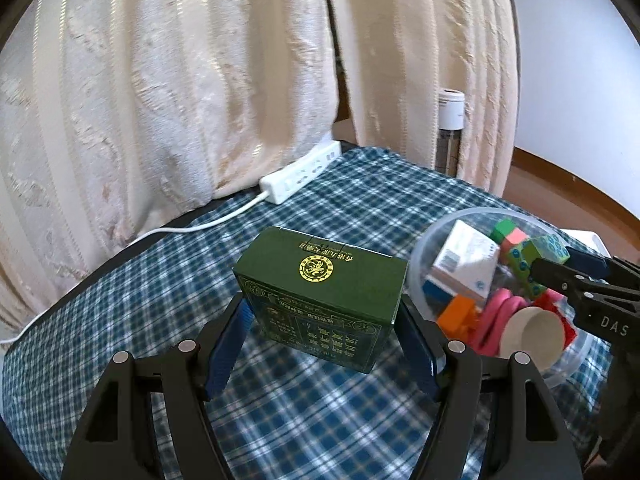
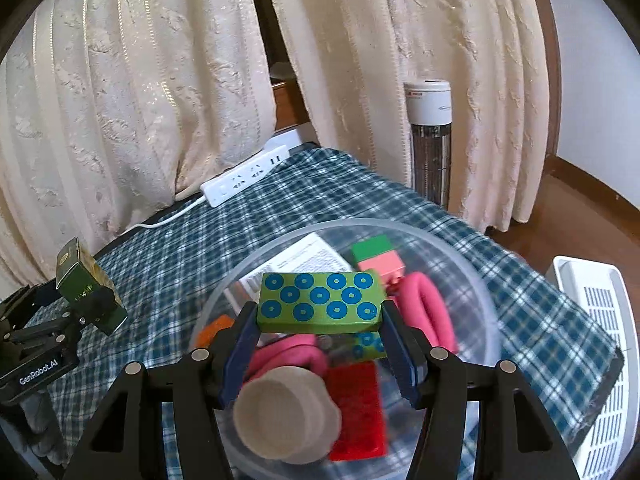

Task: Organize objects
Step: 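Carry the green dotted brick into the clear bowl and open the right gripper, then lower the dark green box into the clear bowl and open the left gripper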

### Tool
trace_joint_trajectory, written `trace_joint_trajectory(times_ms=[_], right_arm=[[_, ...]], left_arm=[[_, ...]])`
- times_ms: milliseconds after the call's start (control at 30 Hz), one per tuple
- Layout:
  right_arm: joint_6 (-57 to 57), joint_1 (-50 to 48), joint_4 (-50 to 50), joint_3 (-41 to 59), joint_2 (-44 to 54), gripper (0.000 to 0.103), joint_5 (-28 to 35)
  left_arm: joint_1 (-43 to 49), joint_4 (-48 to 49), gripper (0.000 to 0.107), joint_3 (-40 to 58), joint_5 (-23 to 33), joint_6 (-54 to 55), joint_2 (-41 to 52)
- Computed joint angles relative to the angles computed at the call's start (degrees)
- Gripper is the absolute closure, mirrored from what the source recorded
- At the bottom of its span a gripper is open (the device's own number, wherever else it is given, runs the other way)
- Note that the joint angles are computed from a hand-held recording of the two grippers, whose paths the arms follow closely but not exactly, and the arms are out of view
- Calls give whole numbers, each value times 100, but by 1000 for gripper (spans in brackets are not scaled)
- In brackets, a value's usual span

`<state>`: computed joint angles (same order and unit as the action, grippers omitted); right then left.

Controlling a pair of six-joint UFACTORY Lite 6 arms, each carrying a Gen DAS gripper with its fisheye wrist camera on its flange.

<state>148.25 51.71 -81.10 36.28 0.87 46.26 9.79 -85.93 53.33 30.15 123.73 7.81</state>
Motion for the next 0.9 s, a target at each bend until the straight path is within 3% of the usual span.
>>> trace_joint_trajectory(times_ms=[467,900], right_arm=[[294,-148,-148,-810,-687,40,-23],[392,-324,-272,-1301,-1102,40,-132]], left_arm=[[-1051,-358,34,-452,-502,164,-374],[-1843,-356,34,-327,-866,-104,-157]])
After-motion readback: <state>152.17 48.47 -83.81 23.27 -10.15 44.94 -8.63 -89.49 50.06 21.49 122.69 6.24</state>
